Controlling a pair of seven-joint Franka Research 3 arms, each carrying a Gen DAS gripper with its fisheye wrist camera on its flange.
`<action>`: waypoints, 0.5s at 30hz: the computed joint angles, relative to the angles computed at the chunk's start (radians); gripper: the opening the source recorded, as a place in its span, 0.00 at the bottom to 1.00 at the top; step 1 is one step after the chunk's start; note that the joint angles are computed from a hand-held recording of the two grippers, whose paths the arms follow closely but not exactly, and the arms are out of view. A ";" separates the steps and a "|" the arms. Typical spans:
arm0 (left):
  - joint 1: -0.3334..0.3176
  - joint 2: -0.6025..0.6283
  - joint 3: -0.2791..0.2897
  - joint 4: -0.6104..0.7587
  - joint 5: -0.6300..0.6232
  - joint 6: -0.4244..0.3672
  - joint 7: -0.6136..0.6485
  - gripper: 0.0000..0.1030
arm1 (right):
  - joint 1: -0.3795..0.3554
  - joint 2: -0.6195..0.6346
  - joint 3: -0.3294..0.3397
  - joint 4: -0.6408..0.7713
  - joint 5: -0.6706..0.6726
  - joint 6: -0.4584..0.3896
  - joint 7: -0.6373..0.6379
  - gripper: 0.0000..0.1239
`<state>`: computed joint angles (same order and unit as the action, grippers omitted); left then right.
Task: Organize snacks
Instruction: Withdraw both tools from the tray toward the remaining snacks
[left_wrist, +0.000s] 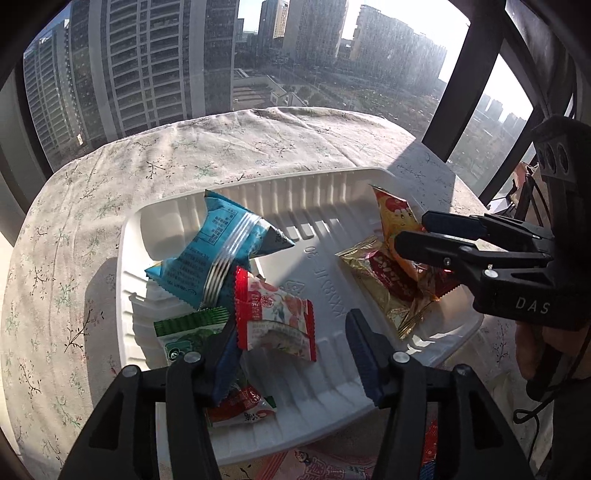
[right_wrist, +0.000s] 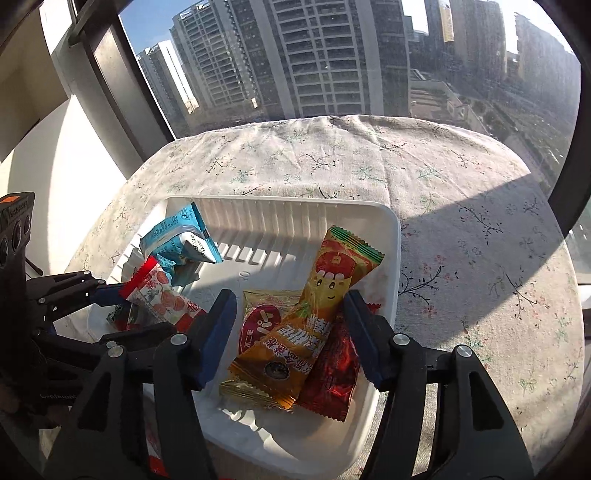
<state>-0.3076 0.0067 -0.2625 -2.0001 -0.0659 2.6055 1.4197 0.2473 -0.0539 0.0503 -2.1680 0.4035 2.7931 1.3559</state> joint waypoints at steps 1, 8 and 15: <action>0.001 -0.017 0.001 -0.013 -0.002 0.003 -0.001 0.56 | 0.000 -0.013 0.001 -0.009 -0.008 0.001 0.001 0.48; -0.026 -0.179 0.028 -0.152 -0.070 0.079 0.023 0.83 | 0.029 -0.186 -0.017 -0.128 0.056 0.051 -0.051 0.64; -0.103 -0.394 0.083 -0.366 -0.124 0.185 -0.003 1.00 | 0.142 -0.488 -0.074 -0.359 0.227 0.138 -0.165 0.71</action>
